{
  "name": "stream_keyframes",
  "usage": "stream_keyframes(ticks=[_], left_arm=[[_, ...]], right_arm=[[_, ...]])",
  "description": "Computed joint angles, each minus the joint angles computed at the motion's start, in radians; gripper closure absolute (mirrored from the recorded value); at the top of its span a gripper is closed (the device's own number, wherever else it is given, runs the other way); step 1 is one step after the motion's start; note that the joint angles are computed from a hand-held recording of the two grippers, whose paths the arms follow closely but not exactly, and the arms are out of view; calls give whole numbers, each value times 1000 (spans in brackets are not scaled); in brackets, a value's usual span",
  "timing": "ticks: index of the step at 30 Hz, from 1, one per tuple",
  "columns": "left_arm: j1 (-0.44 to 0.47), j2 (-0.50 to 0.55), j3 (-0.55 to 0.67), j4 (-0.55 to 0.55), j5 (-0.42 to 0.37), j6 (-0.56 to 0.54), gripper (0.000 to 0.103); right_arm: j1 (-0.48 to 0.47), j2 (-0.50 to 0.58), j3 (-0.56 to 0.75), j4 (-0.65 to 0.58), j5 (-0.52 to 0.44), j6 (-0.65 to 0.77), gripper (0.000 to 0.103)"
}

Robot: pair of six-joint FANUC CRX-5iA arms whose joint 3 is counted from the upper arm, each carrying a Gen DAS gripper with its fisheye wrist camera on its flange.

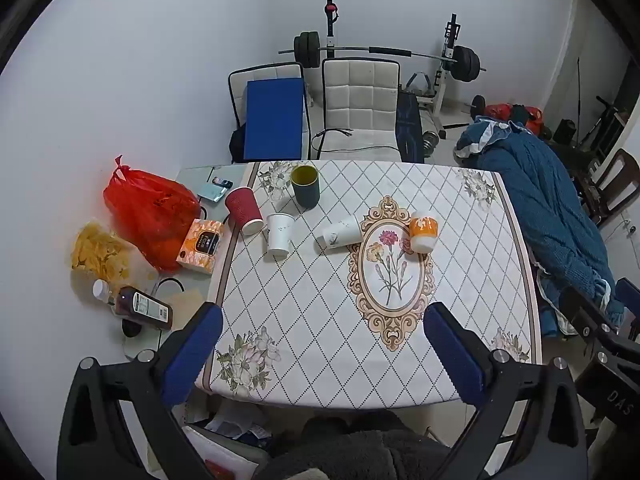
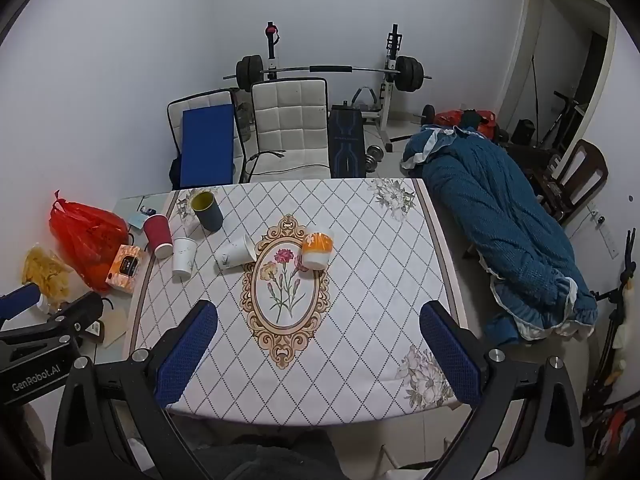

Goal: Flip cup upside down

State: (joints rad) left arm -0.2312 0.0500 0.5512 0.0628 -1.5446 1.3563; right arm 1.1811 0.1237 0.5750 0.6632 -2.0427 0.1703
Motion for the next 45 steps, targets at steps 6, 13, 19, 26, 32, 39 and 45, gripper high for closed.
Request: stream_keyframes(ticks=[6, 13, 19, 26, 32, 39, 45], left_arm=[[-1, 4, 0, 1, 3, 2, 0], [-2, 1, -3, 0, 4, -2, 0], [1, 4, 15, 2, -6, 1, 0], [-14, 5, 31, -6, -16, 18, 0], [-1, 4, 30, 0, -16, 1, 0], [2, -4, 13, -2, -4, -3, 0], [8, -4, 14, 4, -3, -10, 0]], right_arm=[[2, -3, -7, 6, 6, 1, 1], [1, -4, -7, 2, 8, -2, 0], [1, -9, -12, -1, 15, -10, 0], [12, -14, -23, -2, 15, -24, 1], [14, -18, -33, -4, 18, -31, 1], [17, -22, -42, -2, 21, -35, 0], [14, -15, -27, 2, 17, -28, 1]])
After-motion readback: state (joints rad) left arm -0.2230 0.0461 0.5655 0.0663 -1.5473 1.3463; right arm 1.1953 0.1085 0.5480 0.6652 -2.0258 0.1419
